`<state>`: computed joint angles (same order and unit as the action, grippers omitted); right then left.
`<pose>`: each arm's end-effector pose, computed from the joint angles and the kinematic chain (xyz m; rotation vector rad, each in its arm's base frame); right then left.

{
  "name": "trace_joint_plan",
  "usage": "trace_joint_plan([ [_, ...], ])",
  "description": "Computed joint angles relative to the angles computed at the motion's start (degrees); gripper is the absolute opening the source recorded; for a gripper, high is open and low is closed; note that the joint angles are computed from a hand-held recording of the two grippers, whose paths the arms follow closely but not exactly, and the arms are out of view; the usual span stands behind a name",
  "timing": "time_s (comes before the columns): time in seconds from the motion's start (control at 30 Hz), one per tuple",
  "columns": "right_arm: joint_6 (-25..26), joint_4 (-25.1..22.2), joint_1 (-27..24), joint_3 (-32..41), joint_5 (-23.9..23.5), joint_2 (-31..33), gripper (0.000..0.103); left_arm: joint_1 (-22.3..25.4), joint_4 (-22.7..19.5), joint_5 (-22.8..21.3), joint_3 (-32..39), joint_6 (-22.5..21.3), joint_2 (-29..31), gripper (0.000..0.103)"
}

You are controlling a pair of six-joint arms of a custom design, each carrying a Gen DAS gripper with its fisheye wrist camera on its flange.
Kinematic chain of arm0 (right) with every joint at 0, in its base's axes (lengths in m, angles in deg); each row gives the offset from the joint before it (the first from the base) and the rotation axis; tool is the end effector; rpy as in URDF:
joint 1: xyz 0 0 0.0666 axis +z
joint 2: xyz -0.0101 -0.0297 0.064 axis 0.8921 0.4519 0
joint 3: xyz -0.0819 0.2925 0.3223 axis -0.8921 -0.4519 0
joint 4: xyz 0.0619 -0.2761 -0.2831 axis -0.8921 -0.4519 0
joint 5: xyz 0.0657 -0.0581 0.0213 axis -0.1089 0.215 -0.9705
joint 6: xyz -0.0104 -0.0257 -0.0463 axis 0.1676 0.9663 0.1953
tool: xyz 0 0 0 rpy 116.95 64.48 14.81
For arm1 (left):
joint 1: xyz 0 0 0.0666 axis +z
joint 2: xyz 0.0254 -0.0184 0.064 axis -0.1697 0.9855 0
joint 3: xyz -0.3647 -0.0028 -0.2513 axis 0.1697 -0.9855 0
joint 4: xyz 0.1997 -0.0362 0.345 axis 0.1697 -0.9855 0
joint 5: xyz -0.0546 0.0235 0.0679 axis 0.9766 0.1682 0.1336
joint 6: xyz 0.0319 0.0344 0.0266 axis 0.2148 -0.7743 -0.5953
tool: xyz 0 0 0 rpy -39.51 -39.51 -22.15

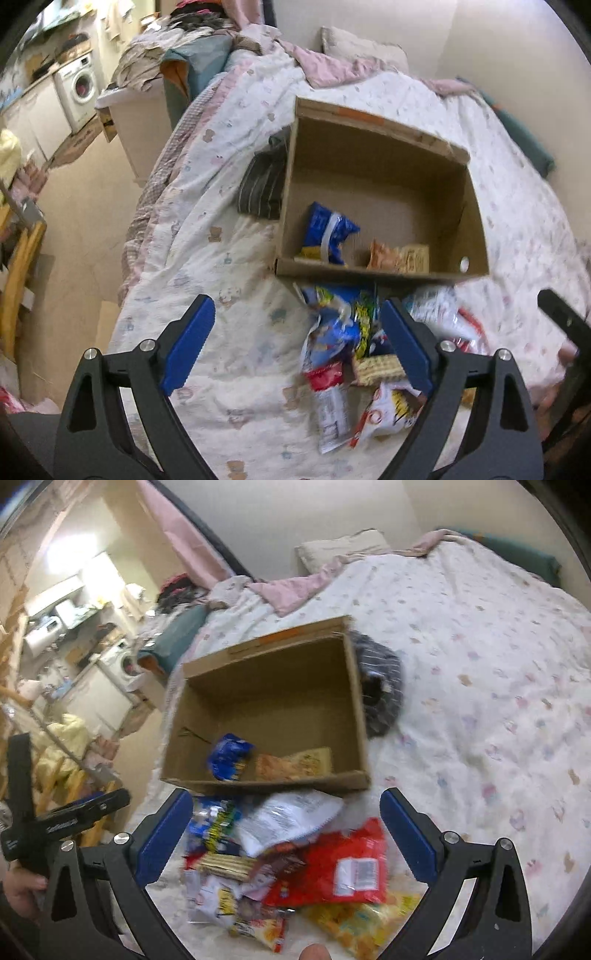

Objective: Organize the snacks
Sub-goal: 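Withdraw both grippers from the box back toward the snack pile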

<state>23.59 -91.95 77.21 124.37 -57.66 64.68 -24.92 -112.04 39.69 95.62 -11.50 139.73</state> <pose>0.6202 0.1686 0.5542 -0.3161 2.3734 0.6325 0.5500 -0.1408 0.5773 -0.4409 2.5101 -0.0085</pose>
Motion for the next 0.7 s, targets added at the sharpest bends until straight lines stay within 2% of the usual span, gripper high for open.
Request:
trace_joint_plan([
  [0.1,0.2,1.4,-0.4,-2.7,0.3,-0.9,0.103,-0.5,0.5,0.1,-0.6,-0.7,-0.2,0.089],
  [0.17,0.5,0.6,-0.6,-3.0,0.5,-1.0,0.103,-0.8,0.1,-0.6,-0.5,-0.8,0.0,0.089],
  [0.33,1.6,1.0,-1.4,-4.5,3.7,-1.9,0.103,-0.5,-0.7,-0.8,-0.9,0.3,0.3,0.089],
  [0.47,0.7,1.4,-2.6,-5.3,2.3,-2.3,0.103,-0.6,-2.6,-3.1,-1.1,2.0,0.5,0.089],
  [0.6,-0.5,-3.7,-3.2,-2.9,1.9,-0.4,0.103,-0.4,-4.0,-3.0,-1.3,2.9,0.9,0.089],
  [0.7,-1.4,-9.3,-3.7,0.1,1.7,2.0,0.103,-0.2,-4.4,-1.7,-1.0,2.8,1.2,0.089],
])
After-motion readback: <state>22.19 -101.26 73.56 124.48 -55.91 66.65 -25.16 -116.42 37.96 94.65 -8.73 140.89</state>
